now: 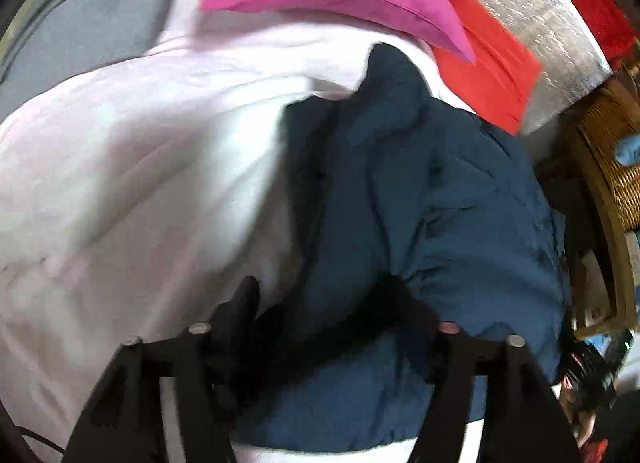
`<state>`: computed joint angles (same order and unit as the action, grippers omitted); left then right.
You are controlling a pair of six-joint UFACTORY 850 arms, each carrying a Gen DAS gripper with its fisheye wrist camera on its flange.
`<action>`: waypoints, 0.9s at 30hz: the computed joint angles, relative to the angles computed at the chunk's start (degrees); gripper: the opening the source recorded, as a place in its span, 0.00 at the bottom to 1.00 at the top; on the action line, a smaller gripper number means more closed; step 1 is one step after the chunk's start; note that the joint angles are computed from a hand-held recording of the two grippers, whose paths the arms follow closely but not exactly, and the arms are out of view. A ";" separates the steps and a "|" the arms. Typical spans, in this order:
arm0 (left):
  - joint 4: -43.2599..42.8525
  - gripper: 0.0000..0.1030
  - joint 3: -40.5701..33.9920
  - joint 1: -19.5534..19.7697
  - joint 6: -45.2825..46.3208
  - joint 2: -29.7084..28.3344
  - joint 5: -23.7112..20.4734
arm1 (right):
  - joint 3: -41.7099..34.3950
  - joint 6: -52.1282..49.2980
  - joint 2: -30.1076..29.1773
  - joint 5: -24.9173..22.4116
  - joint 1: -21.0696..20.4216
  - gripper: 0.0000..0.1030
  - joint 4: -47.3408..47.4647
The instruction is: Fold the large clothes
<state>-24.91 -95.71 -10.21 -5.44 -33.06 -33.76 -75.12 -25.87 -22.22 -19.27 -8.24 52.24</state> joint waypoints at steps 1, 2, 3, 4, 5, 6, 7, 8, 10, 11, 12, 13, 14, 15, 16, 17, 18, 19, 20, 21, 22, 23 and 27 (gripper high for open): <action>-1.11 0.65 0.70 0.22 0.82 1.01 -0.14 | 1.05 -2.75 1.35 -0.75 -0.51 0.53 3.91; -0.93 0.65 1.80 0.22 0.60 2.35 0.39 | 2.33 -5.86 2.89 -1.33 -1.03 0.61 7.91; 1.47 0.66 3.78 -0.06 -1.38 4.66 1.78 | 4.05 -8.58 4.80 -1.32 -1.53 0.73 11.20; 3.45 0.67 5.36 -0.36 -2.99 6.42 2.71 | 6.25 -12.48 7.04 -1.05 -2.14 0.74 15.43; 4.38 0.71 6.89 -0.59 -3.94 8.00 3.38 | 8.79 -16.49 9.78 -1.28 -2.79 0.74 20.01; 4.24 0.74 8.73 -0.71 -4.61 9.70 4.01 | 10.57 -18.29 11.61 -2.60 -3.38 0.74 22.18; 2.64 0.75 10.45 -0.72 -4.51 11.08 4.54 | 11.87 -18.24 12.92 -4.48 -3.79 0.74 22.83; -0.40 0.76 11.71 0.32 -2.02 12.05 4.26 | 12.26 -18.75 13.18 -5.97 -4.18 0.74 24.06; -8.46 0.76 14.13 0.65 3.07 12.92 2.99 | 16.65 -22.50 15.90 -9.77 -4.95 0.77 30.43; -11.14 0.76 14.96 0.55 4.29 13.08 2.59 | 17.76 -23.43 16.11 -10.52 -4.69 0.77 32.51; -15.13 0.76 16.09 0.51 6.31 13.00 2.59 | 18.45 -23.62 16.13 -11.35 -4.46 0.77 33.76; -17.02 0.76 16.38 0.49 6.92 12.45 1.88 | 18.76 -23.45 15.74 -12.41 -4.30 0.77 34.52; -17.17 0.76 15.49 0.49 6.11 11.32 0.91 | 18.60 -22.86 14.49 -12.72 -3.48 0.77 34.95; -17.76 0.76 14.82 0.63 5.23 10.13 -0.05 | 18.12 -21.72 13.48 -12.26 -2.74 0.77 34.65; -20.74 0.76 14.38 1.05 6.30 8.82 -0.60 | 17.43 -21.71 11.94 -12.15 -2.26 0.77 35.87; -23.51 0.76 14.29 1.42 7.77 8.15 -0.39 | 16.62 -22.12 10.28 -12.39 -2.01 0.77 37.84; -25.41 0.76 14.18 1.69 8.59 7.63 0.26 | 15.96 -22.30 8.97 -12.56 -1.83 0.78 39.44; -27.84 0.76 14.18 1.99 9.84 7.24 1.25 | 15.10 -21.51 7.76 -12.55 -1.81 0.78 40.02; -31.38 0.76 13.92 2.41 12.21 6.59 1.83 | 14.14 -21.47 6.32 -12.65 -1.70 0.78 41.55; -34.29 0.76 13.76 2.85 14.43 6.11 1.76 | 13.56 -22.77 5.13 -12.93 -1.62 0.78 44.03; -36.73 0.76 13.56 3.11 16.09 5.63 1.85 | 13.30 -24.48 4.59 -12.76 -1.54 0.78 46.90; -40.02 0.76 13.62 3.34 18.31 5.31 2.22 | 13.34 -26.73 4.42 -12.98 -1.52 0.78 50.15; -52.79 0.49 14.34 3.55 30.23 5.04 4.97 | 10.22 -27.69 2.19 -10.12 -0.81 0.47 52.40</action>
